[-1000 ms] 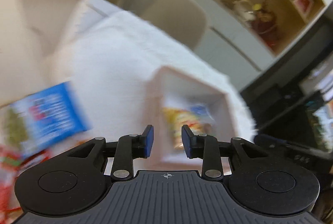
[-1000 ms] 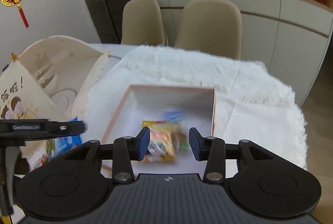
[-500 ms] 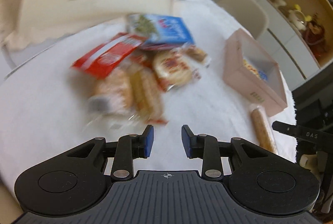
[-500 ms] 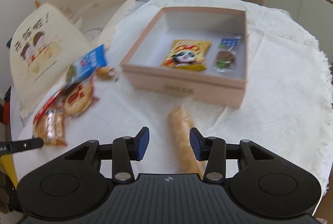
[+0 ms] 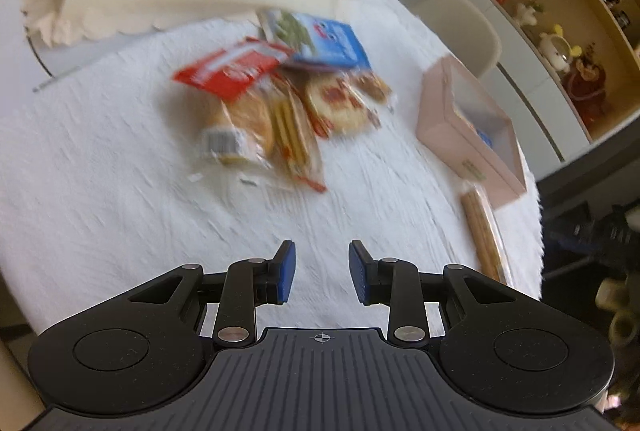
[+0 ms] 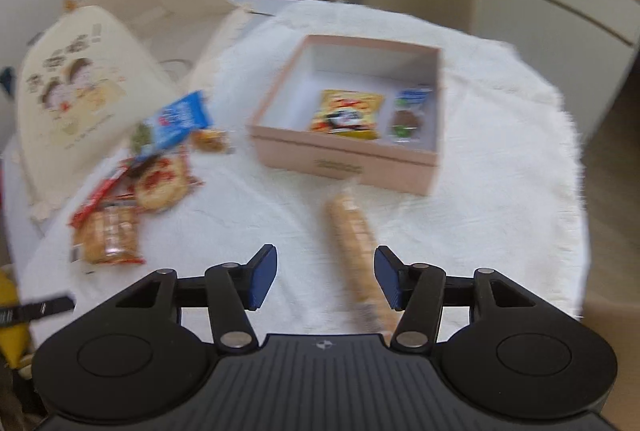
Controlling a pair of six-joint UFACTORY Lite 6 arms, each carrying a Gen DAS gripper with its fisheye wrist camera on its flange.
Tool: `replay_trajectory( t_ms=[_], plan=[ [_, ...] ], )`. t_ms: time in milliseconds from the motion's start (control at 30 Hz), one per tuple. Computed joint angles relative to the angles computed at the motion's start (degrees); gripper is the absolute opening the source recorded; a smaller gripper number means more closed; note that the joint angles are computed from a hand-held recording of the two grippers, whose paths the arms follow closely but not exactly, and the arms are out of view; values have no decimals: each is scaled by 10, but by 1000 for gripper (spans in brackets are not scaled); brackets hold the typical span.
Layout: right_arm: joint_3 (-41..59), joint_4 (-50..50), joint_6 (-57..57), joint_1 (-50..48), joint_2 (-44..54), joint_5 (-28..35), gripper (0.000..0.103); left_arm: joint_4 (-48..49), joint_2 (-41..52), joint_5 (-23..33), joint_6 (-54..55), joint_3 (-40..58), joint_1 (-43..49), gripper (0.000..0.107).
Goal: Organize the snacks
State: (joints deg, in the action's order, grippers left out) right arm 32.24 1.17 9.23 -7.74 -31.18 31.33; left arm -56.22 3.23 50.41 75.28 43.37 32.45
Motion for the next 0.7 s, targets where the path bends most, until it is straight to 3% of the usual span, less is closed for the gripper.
replay_trajectory(
  t_ms=[167, 300, 400, 467, 567, 700],
  plan=[
    [89, 103, -168, -133, 89, 12, 54, -23, -43, 7, -21, -22, -39, 33],
    [167, 127, -256, -185, 223, -47, 54, -76, -83, -49, -49, -32, -135, 33],
    [244, 222, -381, -221, 350, -73, 54, -118, -108, -120, -120, -48, -227, 33],
    [314, 302, -467, -242, 447, -59, 54, -127, -111, -156, -173, -60, -284, 33],
    [415, 359, -537, -237, 577, -62, 54, -79, -122, -224, -262, -82, -357, 33],
    [533, 307, -517, -191, 709, -89, 52, 7, -181, -250, -382, -145, -354, 33]
  ],
)
